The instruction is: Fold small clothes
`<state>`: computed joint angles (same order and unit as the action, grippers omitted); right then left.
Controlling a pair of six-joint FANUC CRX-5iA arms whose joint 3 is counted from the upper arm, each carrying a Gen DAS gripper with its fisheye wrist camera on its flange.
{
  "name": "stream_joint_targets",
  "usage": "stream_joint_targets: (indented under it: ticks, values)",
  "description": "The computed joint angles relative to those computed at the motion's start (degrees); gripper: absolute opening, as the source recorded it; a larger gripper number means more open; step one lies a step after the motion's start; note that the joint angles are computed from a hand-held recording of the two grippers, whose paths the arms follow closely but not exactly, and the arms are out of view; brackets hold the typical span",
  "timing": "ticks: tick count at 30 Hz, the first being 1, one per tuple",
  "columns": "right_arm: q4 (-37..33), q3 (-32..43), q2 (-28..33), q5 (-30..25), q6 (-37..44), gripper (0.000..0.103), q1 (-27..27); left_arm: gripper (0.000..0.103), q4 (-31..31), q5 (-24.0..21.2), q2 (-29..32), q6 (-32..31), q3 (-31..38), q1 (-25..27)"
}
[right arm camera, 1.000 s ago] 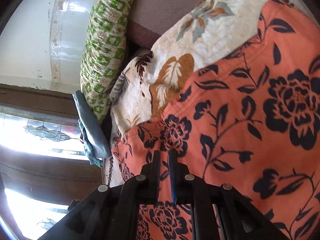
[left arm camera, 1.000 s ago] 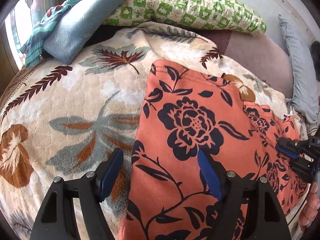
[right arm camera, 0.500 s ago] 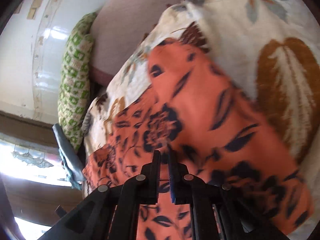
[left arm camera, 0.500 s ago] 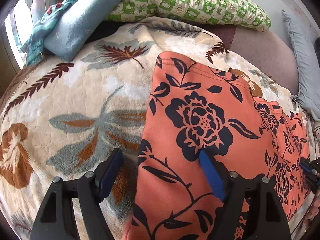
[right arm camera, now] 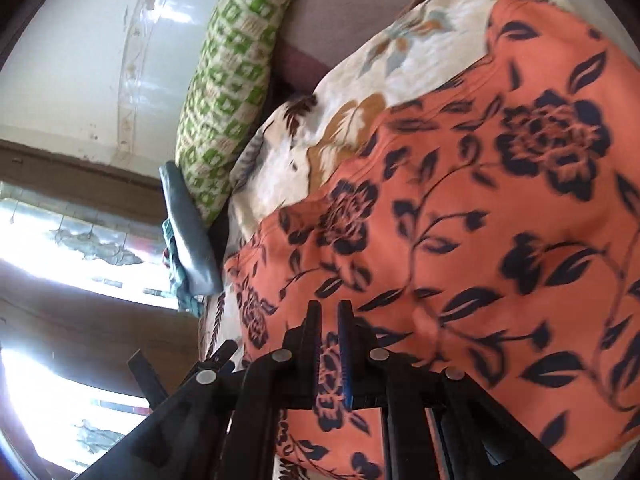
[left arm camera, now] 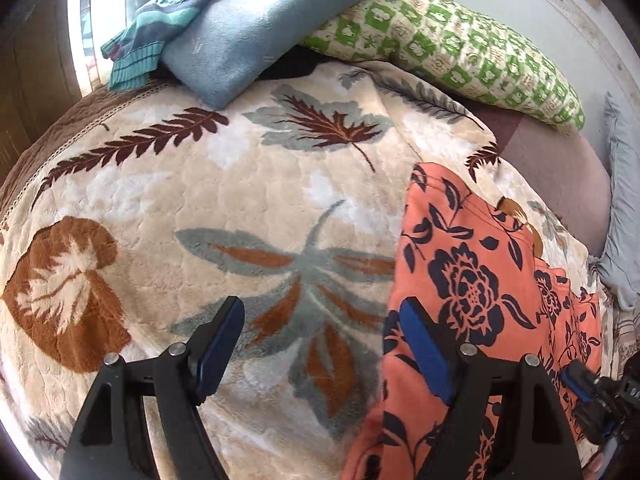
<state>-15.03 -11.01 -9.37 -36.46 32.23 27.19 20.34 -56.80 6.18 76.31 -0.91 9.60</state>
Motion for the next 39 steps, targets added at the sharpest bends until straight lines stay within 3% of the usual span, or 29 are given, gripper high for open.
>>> stream_joint_targets:
  ticks: [2,5,6,10,16,20,22,23,25,28,31,36,39]
  values:
    - [-2.5,2.9,4.6,-3.9,0.5,0.012,0.8,0.081,0.8,-0.9,0.2,-0.3,0.0,1.4]
    - [3.5,-0.3,3.3,-1.3,-7.2,0.009,3.3,0.081,1.0,-0.5,-0.4,-0.7,-0.5,3.0]
    - [2.9,1.3,3.9,-3.4,-6.9,0.009,2.9,0.081,1.1,-0.5,-0.6,-0.9,-0.8,3.5]
    - [7.6,5.1,5.8,-1.8,-7.7,0.011,3.8,0.081,5.5,-1.7,-1.7,-5.1,-2.9,5.0]
    - [1.5,20.6,17.9,-4.7,1.9,0.011,1.8,0.081,5.1,-1.8,-3.6,-11.7,-4.4,3.1]
    - [0.5,28.9,26.7,-9.4,1.0,0.010,-0.2,0.081,2.1,-2.5,-2.8,-13.0,-3.2,2.3]
    - [-6.4,30.7,29.3,-11.0,1.7,0.006,-2.9,0.081,-1.1,-5.3,-0.6,-12.4,-0.7,1.6]
    - [-8.4,28.5,28.0,-8.2,1.0,0.004,-3.6,0.081,-2.5,-6.1,0.0,-13.0,0.0,1.2]
    - [-9.9,29.4,27.9,-9.5,1.9,0.004,-4.2,0.081,-3.5,-5.5,-0.5,-14.9,-0.1,0.6]
    - [-4.9,27.6,25.7,-9.1,1.1,0.009,-2.0,0.081,1.7,-7.9,0.3,-16.2,-0.4,2.9]
    - [-10.8,23.9,21.4,-6.4,6.9,0.011,-1.4,0.081,6.5,-10.2,1.0,-16.0,-0.9,5.3]
    - [-4.4,13.8,12.3,-5.0,3.8,0.011,5.2,0.081,5.5,-8.8,-0.7,-16.2,-2.1,5.1]
    - [3.5,5.7,6.7,-3.4,-3.7,0.011,10.0,0.081,6.5,-7.2,-2.4,-19.2,-3.6,4.1]
